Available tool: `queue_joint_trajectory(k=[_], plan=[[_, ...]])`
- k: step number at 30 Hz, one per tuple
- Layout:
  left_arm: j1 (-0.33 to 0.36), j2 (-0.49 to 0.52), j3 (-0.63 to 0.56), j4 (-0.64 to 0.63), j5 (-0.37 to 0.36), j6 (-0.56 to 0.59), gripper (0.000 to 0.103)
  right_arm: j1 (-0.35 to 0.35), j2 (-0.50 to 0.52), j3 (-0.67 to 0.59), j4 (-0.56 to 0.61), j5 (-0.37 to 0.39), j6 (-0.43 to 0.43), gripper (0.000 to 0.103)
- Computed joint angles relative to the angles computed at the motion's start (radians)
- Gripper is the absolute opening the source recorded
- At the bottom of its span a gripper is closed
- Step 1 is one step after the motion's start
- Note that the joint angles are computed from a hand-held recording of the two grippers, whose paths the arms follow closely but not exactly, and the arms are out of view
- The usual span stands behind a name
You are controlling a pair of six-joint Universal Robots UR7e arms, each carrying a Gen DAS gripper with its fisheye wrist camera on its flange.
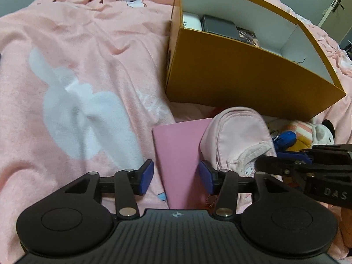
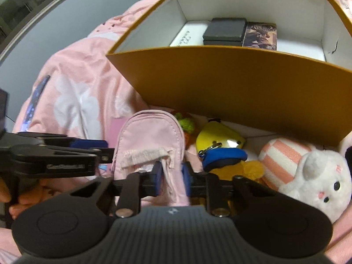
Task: Organize objects
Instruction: 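Grasp the pink card holder with the left tool while the right tool grasps the pink bag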
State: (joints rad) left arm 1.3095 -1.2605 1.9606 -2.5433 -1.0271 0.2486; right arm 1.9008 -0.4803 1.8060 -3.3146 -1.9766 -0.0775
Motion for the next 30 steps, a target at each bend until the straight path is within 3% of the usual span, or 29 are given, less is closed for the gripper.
queue_joint_trajectory(k=[6, 9, 17, 23, 26, 30], plan=[[0.007, 0.019, -0.017, 0.033, -0.027, -0.009, 0.068, 0.05, -0.007, 0.035, -0.136, -0.127, -0.034, 0.016], [0.007, 0.031, -0.019, 0.035, -0.03, -0.009, 0.071, 0.045, -0.015, 0.041, -0.129, -0.132, -0.012, 0.016], [0.013, 0.012, 0.004, -0.01, -0.052, -0.014, 0.046, 0.022, -0.005, 0.018, -0.043, -0.128, 0.062, 0.02], [0.012, -0.022, 0.039, -0.067, -0.086, 0.017, 0.034, -0.026, -0.017, 0.031, -0.04, -0.021, 0.136, 0.029], [0.013, -0.007, 0.019, -0.044, -0.079, 0.009, 0.039, -0.042, -0.014, 0.025, -0.028, 0.026, 0.154, 0.04], [0.01, 0.014, 0.008, -0.021, -0.052, 0.005, 0.054, -0.038, 0.007, 0.005, -0.033, 0.02, 0.141, 0.044]])
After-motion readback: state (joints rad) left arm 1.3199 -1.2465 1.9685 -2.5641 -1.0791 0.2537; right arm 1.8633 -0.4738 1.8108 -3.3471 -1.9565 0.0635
